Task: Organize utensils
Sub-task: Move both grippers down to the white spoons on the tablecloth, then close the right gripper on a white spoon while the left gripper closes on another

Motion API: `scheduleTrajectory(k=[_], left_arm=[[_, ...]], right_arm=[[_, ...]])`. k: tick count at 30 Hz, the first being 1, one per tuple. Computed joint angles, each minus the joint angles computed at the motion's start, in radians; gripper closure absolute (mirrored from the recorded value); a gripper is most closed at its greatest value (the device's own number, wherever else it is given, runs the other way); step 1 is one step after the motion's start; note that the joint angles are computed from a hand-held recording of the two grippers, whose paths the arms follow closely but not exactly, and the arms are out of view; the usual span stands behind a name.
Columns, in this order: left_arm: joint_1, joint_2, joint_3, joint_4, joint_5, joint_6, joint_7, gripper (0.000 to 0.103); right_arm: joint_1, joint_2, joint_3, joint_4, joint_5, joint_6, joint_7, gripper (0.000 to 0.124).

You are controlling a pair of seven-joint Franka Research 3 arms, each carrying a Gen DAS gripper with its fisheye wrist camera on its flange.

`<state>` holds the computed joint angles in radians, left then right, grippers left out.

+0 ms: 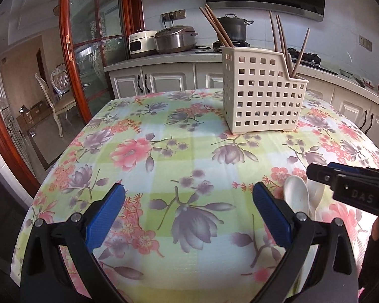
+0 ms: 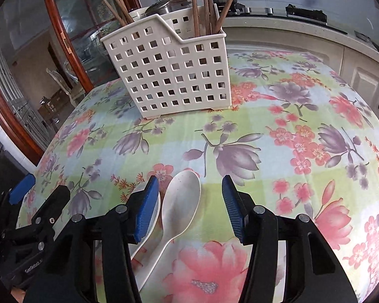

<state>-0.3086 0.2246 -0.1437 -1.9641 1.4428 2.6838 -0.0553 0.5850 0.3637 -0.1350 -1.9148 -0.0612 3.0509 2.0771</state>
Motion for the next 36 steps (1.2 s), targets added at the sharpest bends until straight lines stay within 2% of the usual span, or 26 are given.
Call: scheduleTrajectory(k=[3,6,7,12,17,20,23,25,31,36], left_arm=[[0.003,-0.004,0.001,-0.008,0.016,0.016,-0.006,0.005],[0.010,-0.006,0.003,-0.014,0.033,0.044,-0.025,0.005],[0.013,-0.006,0.004,-0.016,0.039,0.051,-0.032,0.005],[0.021,-0.001,0.004,-0.020,0.050,0.079,-0.042,0.005],[0.026,-0.009,0.004,-0.026,0.057,0.088,-0.057,0.005],[0.027,-0.004,0.002,-0.024,0.045,0.096,-0.044,0.005],[0.026,0.002,0.000,-0.017,0.024,0.104,-0.020,0.005],[0.024,0.008,0.000,-0.012,0.002,0.112,0.001,0.005],[0.016,0.036,0.000,0.012,-0.119,0.156,0.112,0.005],[0.003,0.074,-0.005,0.040,-0.295,0.202,0.277,0.005]], right_arm=[[0.034,0.017,-0.036,0.024,-0.018,-0.026,0.048,0.075],[0.105,0.033,-0.121,0.045,-0.091,-0.051,0.150,0.078],[0.112,0.036,-0.131,0.052,-0.110,-0.062,0.176,0.079],[0.059,0.051,-0.068,0.089,-0.139,-0.117,0.192,0.080],[0.088,0.063,-0.092,0.114,-0.255,-0.163,0.265,0.080],[0.091,0.059,-0.095,0.114,-0.319,-0.179,0.294,0.086],[0.052,0.047,-0.058,0.097,-0.332,-0.164,0.279,0.096],[0.022,0.038,-0.034,0.080,-0.321,-0.148,0.252,0.109],[-0.041,-0.007,0.007,-0.007,-0.238,-0.060,0.175,0.111],[-0.060,-0.046,0.004,-0.078,-0.166,0.017,0.107,0.112]])
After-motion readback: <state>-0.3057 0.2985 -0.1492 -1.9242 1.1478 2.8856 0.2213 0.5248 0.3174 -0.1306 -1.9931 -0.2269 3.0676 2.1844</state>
